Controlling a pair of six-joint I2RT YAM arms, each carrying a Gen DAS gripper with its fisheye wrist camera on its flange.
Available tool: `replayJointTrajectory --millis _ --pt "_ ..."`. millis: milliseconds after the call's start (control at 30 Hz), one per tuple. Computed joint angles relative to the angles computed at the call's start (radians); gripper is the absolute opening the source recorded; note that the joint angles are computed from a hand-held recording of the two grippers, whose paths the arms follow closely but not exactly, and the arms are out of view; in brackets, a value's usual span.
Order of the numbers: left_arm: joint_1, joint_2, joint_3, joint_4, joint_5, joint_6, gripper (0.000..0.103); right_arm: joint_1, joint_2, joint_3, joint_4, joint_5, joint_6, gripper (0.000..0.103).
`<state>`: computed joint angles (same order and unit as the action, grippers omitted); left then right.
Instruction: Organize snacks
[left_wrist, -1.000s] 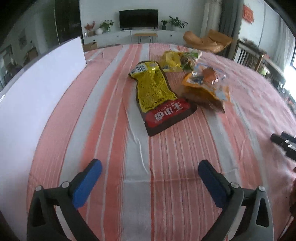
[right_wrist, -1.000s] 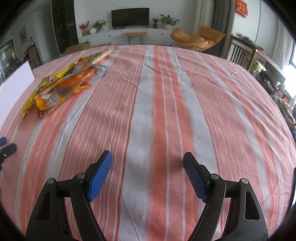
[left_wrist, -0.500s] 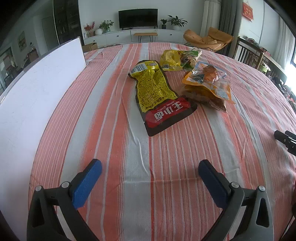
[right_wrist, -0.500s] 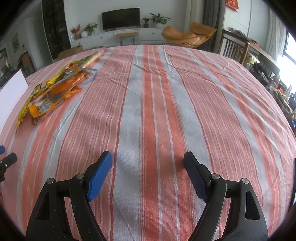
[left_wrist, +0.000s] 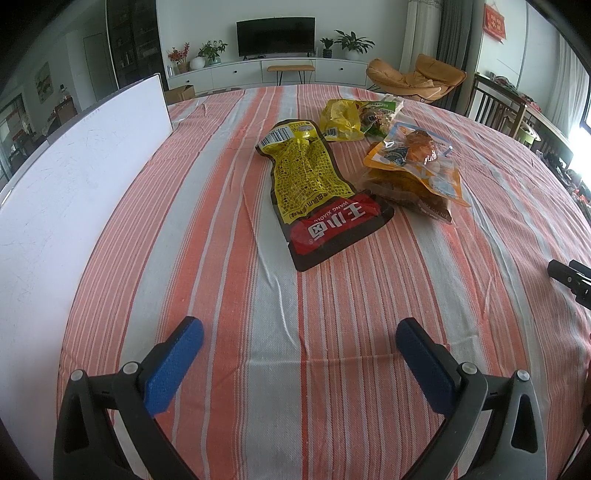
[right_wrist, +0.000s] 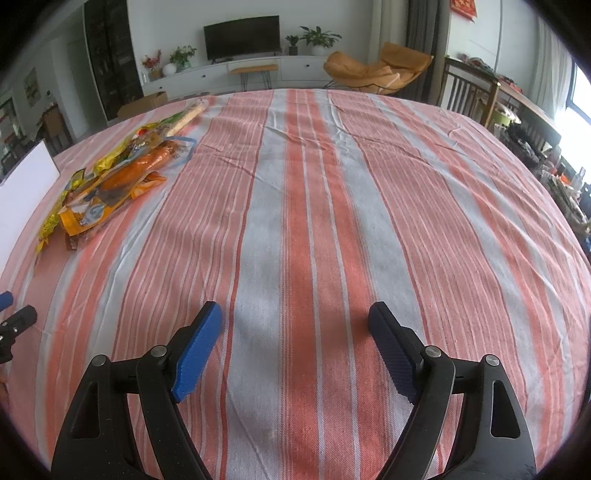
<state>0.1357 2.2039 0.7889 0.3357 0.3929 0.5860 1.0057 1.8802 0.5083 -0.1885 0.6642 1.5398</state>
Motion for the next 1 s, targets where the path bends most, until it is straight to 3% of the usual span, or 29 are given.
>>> replayJointTrajectory --millis 1000 --pt "0.002 0.000 0.001 -0.002 0.001 0.003 0.103 -0.001 0.016 0.020 -0.009 -0.001 0.002 0.084"
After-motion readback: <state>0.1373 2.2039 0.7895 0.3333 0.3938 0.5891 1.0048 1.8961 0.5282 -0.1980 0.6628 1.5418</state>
